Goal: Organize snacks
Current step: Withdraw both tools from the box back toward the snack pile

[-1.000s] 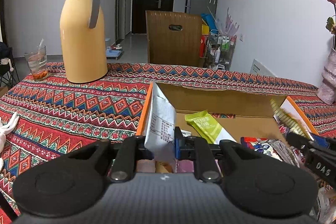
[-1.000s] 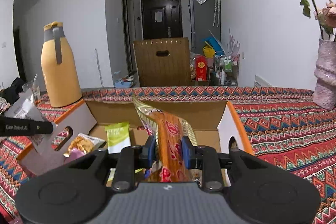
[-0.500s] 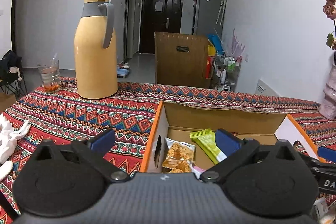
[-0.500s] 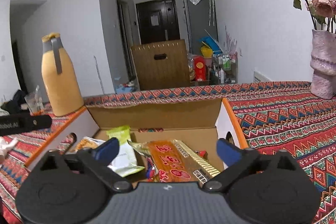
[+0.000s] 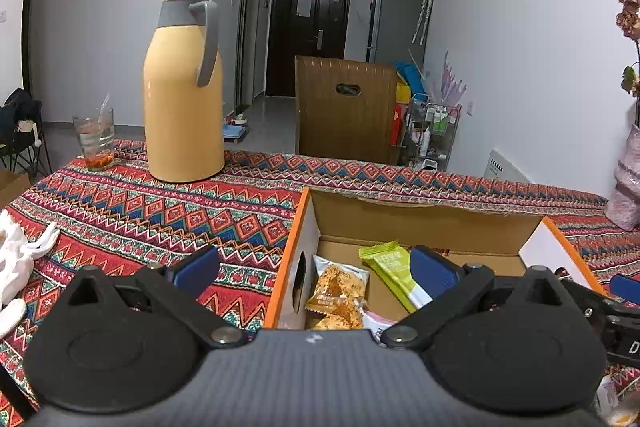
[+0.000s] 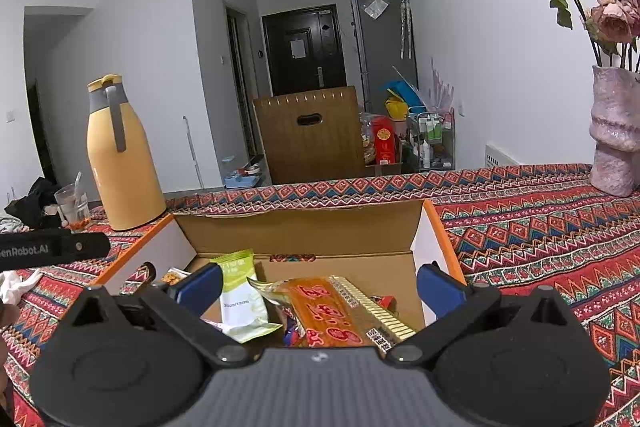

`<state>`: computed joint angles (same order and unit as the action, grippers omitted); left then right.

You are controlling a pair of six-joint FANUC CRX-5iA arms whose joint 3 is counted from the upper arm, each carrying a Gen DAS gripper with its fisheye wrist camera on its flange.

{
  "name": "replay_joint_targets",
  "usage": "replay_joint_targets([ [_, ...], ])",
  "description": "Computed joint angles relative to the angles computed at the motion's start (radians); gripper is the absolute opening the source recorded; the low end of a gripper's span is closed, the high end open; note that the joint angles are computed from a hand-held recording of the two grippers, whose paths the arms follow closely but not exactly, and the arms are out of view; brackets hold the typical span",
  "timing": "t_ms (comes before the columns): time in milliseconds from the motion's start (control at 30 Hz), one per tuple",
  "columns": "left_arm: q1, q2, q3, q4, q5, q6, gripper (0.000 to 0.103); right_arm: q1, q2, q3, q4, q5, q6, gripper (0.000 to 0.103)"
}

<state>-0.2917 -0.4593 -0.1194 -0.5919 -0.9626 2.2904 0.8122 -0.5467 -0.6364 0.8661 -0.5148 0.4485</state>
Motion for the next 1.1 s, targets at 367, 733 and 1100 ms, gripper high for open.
replay_joint_targets([
  [367, -0.105, -0.056, 0.045, -0.042, -0.115, -0.013, 0.103, 0.091, -0.127, -0.030, 0.075, -0.105, -0.023, 0.103],
  [733, -0.257, -0.157, -0.001, -0.082, -0.247, 0.028, 0.103, 0.333, -0.315, -0.102, 0.058, -0.415, -0.066, 0.103],
  [1100, -0.316, -0.230, -0.096, -0.068, -0.336, 0.087, 0.103, 0.748, -0.472, -0.176, 0.118, -0.833, -0.207, 0.103],
])
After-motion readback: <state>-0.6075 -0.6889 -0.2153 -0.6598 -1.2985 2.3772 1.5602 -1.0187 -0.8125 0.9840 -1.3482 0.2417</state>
